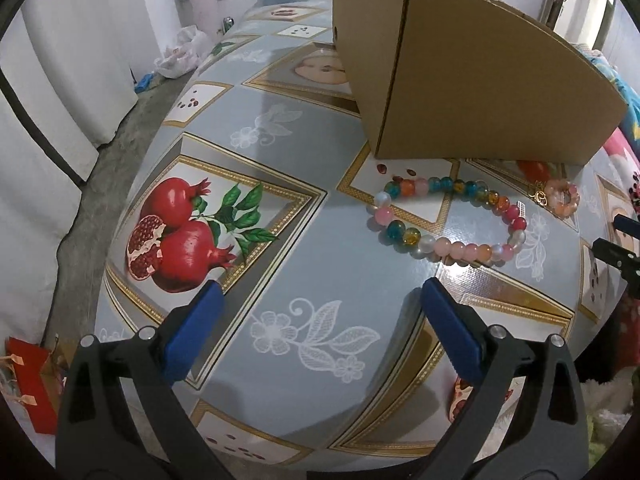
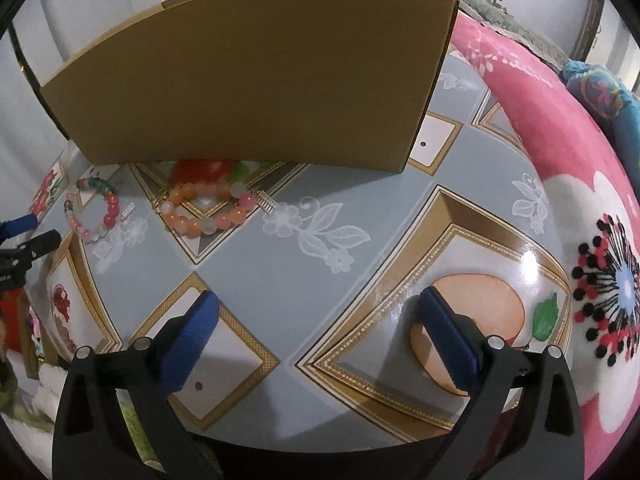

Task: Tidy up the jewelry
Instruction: 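Move the left tool back to the multicolour bead bracelet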

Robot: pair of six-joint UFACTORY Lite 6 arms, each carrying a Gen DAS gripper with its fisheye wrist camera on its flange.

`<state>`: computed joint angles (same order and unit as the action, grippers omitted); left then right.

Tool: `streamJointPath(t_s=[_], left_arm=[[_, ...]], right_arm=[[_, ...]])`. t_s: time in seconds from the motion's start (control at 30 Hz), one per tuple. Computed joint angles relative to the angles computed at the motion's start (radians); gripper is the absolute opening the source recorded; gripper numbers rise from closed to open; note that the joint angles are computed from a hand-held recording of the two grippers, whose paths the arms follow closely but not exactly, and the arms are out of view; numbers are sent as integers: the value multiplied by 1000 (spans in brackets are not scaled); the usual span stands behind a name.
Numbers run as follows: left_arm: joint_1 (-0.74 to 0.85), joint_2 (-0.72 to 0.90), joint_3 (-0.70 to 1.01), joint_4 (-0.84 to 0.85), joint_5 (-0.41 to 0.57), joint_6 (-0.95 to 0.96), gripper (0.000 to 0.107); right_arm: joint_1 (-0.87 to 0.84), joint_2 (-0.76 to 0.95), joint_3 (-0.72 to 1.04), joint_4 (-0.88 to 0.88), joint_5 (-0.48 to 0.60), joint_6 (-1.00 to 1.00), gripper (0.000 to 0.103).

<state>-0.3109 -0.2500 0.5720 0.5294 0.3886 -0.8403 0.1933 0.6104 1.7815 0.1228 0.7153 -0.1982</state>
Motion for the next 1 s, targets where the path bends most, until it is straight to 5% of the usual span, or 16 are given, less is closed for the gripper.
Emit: streamJointPath(t_s=[0.27, 0.43, 0.63, 0.93, 1.0], left_arm=[[3, -20, -13, 33, -5, -23, 96], [3, -46, -43, 73, -36, -49, 96], [12, -69, -70, 77, -62, -34, 96], [-3, -159, -119, 178, -66, -100, 94], [16, -204, -133, 116, -109, -24, 87]], right_arm=[[-7, -91, -55, 90, -10, 3, 97], [-4, -102, -44, 432, 37, -246, 94], [90, 78, 199, 478, 153, -227, 71], [209, 309, 554, 298, 243, -122, 44], [213, 336, 594, 284, 257, -111, 38]])
